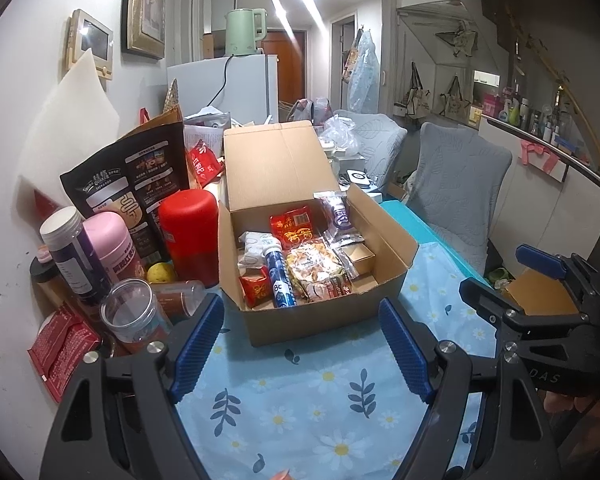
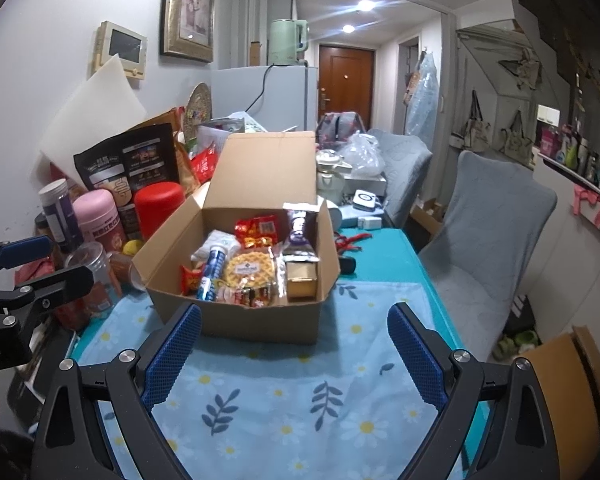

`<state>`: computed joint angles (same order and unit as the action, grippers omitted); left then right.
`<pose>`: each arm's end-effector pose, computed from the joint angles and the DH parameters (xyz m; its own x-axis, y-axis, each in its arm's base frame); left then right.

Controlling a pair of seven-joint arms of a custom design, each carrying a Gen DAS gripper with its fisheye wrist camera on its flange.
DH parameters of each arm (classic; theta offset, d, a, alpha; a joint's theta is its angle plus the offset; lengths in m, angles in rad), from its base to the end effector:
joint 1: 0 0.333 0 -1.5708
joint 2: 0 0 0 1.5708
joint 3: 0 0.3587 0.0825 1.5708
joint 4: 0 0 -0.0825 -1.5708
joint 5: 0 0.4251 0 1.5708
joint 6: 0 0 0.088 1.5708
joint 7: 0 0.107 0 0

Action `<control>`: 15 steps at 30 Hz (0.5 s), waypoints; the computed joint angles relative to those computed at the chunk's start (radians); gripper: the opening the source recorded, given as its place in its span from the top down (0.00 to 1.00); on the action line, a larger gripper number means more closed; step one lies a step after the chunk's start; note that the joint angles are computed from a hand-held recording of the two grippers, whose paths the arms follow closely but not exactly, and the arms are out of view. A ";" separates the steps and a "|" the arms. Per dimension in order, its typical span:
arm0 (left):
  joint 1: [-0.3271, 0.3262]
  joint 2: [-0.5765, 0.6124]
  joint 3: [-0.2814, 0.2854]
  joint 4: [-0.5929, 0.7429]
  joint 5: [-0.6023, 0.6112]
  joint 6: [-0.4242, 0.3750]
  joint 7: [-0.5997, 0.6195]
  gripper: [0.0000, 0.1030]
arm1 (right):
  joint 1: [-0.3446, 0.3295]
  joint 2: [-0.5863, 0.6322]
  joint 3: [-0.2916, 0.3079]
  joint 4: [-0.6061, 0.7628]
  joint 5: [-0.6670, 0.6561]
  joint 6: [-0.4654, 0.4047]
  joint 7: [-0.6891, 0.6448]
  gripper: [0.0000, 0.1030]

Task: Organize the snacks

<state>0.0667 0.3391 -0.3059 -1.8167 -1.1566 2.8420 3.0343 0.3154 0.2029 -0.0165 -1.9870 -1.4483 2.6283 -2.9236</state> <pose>0.7094 -0.1012 0.4298 -0.5930 -0.8051 0.0110 -0.4769 0.3402 -0.8105 0.6235 0.2177 0.4114 -0.3087 -0.9509 0.0215 -0.5314 0.1537 -0.8331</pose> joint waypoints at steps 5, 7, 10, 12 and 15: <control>-0.006 0.005 0.006 0.003 0.036 -0.009 -0.017 0.22 | 0.004 -0.011 0.003 -0.013 0.012 -0.025 0.009 0.07; -0.010 0.008 0.006 0.003 0.055 -0.002 -0.023 0.22 | 0.003 -0.014 0.004 -0.019 0.011 -0.027 0.018 0.07; -0.003 0.008 -0.004 0.001 0.051 0.000 -0.011 0.22 | 0.002 -0.018 0.006 -0.028 0.024 -0.041 0.019 0.07; 0.000 0.009 -0.007 0.001 0.050 -0.004 -0.007 0.22 | 0.001 -0.020 0.008 -0.032 0.031 -0.049 0.016 0.07; -0.001 0.011 -0.007 0.001 0.054 -0.006 -0.009 0.22 | 0.001 -0.024 0.010 -0.038 0.038 -0.061 0.014 0.07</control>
<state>0.0656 0.3505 -0.3133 -1.8157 -1.1024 2.8363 3.0258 0.3164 0.1792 -0.0069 -2.0249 -1.4105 2.5669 -2.9094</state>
